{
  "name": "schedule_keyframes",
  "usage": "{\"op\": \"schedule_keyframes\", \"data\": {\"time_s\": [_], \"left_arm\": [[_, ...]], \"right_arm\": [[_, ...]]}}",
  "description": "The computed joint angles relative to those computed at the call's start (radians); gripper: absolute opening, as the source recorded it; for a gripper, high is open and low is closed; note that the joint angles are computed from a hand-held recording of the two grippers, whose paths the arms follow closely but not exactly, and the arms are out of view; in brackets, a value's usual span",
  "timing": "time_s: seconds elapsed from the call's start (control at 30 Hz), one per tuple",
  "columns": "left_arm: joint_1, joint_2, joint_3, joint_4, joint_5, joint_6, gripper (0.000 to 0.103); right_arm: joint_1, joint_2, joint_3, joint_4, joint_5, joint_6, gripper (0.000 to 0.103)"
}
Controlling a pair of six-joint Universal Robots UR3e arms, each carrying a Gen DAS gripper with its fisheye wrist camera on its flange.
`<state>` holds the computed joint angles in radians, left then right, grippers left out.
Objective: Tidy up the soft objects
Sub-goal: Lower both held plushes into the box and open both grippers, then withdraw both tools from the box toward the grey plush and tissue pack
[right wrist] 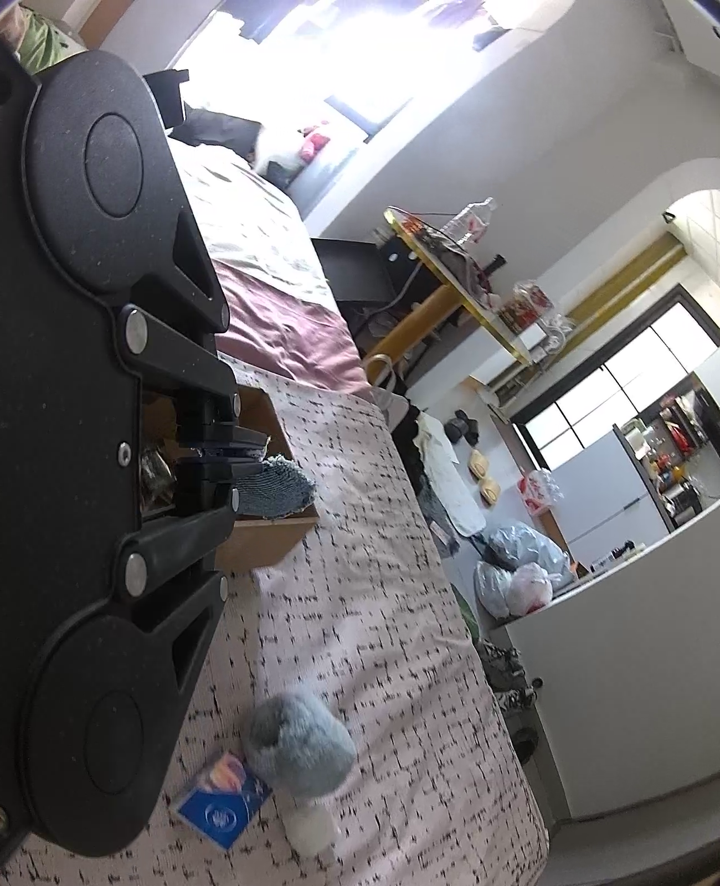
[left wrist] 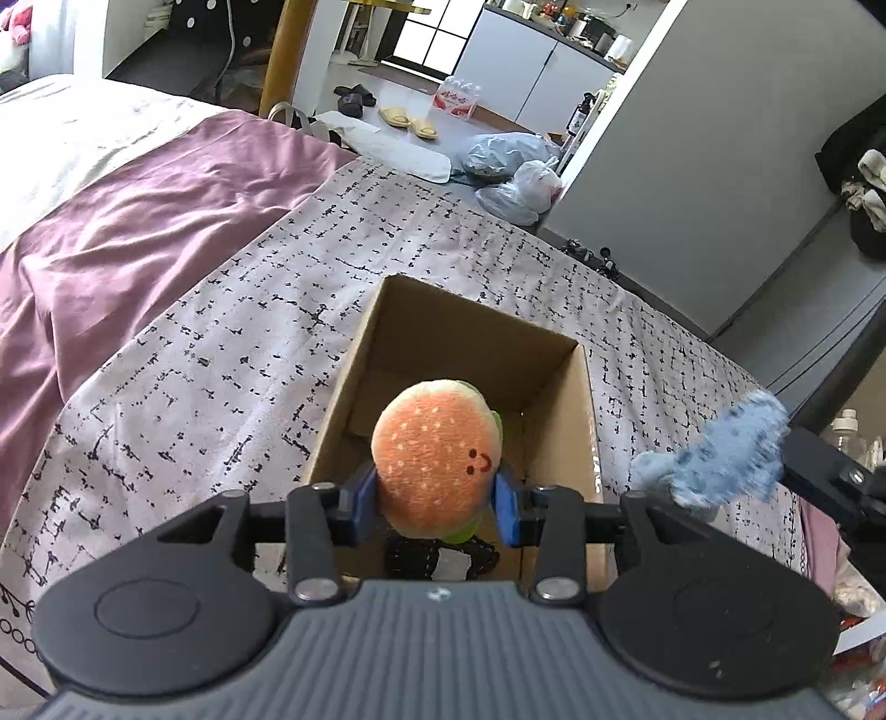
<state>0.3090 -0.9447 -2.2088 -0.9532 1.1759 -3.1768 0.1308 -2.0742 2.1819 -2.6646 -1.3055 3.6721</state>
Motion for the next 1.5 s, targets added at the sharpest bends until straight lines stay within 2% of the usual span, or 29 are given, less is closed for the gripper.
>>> {"op": "schedule_keyframes", "data": {"time_s": [0.1,0.17,0.27,0.33,0.57,0.8,0.9,1.0,1.07,1.13,1.2,1.37,1.5], "left_arm": [[0.045,0.013,-0.004,-0.047,-0.044,0.030,0.042],[0.046,-0.008,0.005,-0.055,-0.034,0.022,0.045],[0.068,0.002,-0.002,-0.070,-0.049,0.038,0.052],[0.091,0.019,-0.007,-0.088,-0.069,0.054,0.061],[0.139,0.066,-0.013,-0.134,-0.114,0.090,0.064],[0.135,0.075,-0.012,-0.132,-0.105,0.076,0.066],[0.122,0.069,-0.008,-0.123,-0.090,0.068,0.067],[0.111,0.064,-0.004,-0.117,-0.076,0.062,0.067],[0.103,0.059,-0.002,-0.110,-0.065,0.055,0.067],[0.084,0.046,0.000,-0.092,-0.043,0.041,0.073],[0.051,0.033,-0.001,-0.053,-0.006,0.023,0.075],[0.017,0.021,0.019,-0.068,0.023,0.046,0.076],[-0.006,0.044,0.011,-0.044,0.051,0.037,0.084]], "right_arm": [[0.074,0.089,-0.035,-0.049,-0.053,0.026,0.003],[0.111,0.137,-0.058,-0.068,-0.080,0.039,0.003],[0.145,0.189,-0.080,-0.091,-0.103,0.059,0.003],[0.168,0.218,-0.098,-0.099,-0.121,0.069,0.003],[0.202,0.281,-0.157,-0.094,-0.158,0.072,0.003],[0.198,0.322,-0.188,-0.053,-0.148,0.048,0.003],[0.197,0.364,-0.229,0.011,-0.138,0.005,0.005],[0.217,0.389,-0.275,0.086,-0.179,-0.017,0.015],[0.213,0.367,-0.259,0.089,-0.179,-0.013,0.031],[0.207,0.335,-0.238,0.092,-0.173,-0.021,0.034],[0.203,0.304,-0.225,0.108,-0.171,-0.043,0.036],[0.173,0.211,-0.186,0.158,-0.157,-0.104,0.053],[0.118,0.129,-0.147,0.201,-0.106,-0.158,0.056]]}}
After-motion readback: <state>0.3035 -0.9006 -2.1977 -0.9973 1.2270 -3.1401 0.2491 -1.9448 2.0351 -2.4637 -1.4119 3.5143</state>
